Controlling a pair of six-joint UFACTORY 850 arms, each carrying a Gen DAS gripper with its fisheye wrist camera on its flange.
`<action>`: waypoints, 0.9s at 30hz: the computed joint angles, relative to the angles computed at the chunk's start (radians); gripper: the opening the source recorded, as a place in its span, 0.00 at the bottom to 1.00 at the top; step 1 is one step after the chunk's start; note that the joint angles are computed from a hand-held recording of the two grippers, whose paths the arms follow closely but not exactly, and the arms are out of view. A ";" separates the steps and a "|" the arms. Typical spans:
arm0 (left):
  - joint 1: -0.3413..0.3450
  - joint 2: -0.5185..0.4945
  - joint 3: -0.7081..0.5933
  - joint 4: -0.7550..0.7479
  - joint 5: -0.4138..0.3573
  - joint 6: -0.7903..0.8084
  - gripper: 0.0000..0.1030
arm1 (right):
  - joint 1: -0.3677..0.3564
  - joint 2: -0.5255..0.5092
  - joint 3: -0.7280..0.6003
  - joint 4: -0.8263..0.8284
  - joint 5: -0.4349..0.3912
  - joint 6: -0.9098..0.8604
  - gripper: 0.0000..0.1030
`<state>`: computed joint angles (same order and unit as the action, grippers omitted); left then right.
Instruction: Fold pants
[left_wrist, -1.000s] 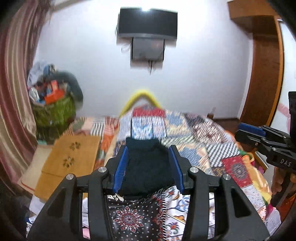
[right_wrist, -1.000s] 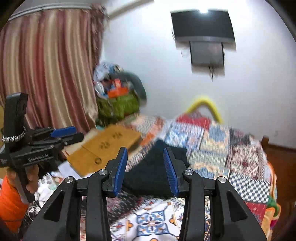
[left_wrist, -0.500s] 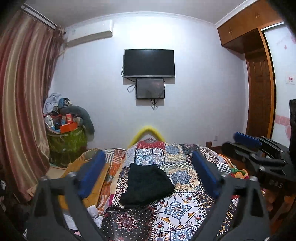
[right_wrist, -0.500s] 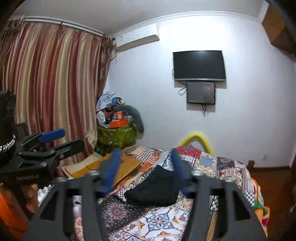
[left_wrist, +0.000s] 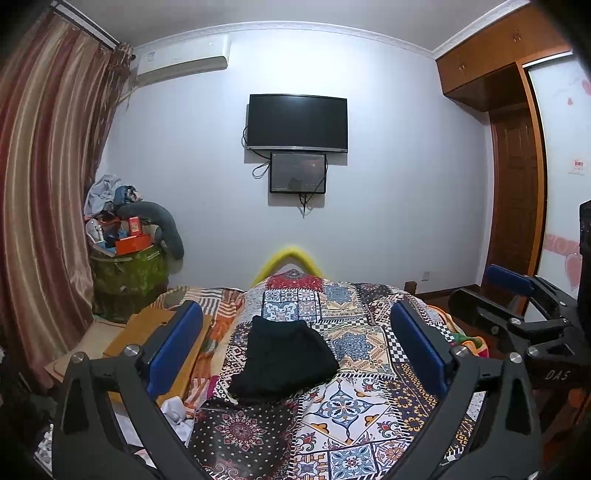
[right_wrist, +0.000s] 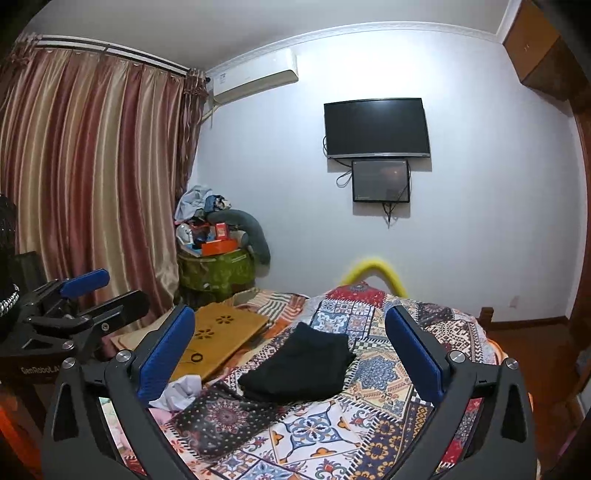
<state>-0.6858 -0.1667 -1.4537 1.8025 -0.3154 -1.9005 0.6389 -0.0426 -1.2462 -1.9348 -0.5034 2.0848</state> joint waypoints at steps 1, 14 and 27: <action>0.000 0.001 0.002 0.010 -0.001 -0.008 1.00 | 0.001 0.000 0.001 0.006 -0.003 -0.007 0.99; 0.017 -0.012 -0.005 0.005 0.033 -0.010 1.00 | -0.005 0.009 0.024 0.018 0.010 0.005 0.99; 0.021 -0.023 -0.011 -0.055 0.035 0.040 1.00 | -0.010 0.012 0.025 0.059 0.016 -0.023 0.99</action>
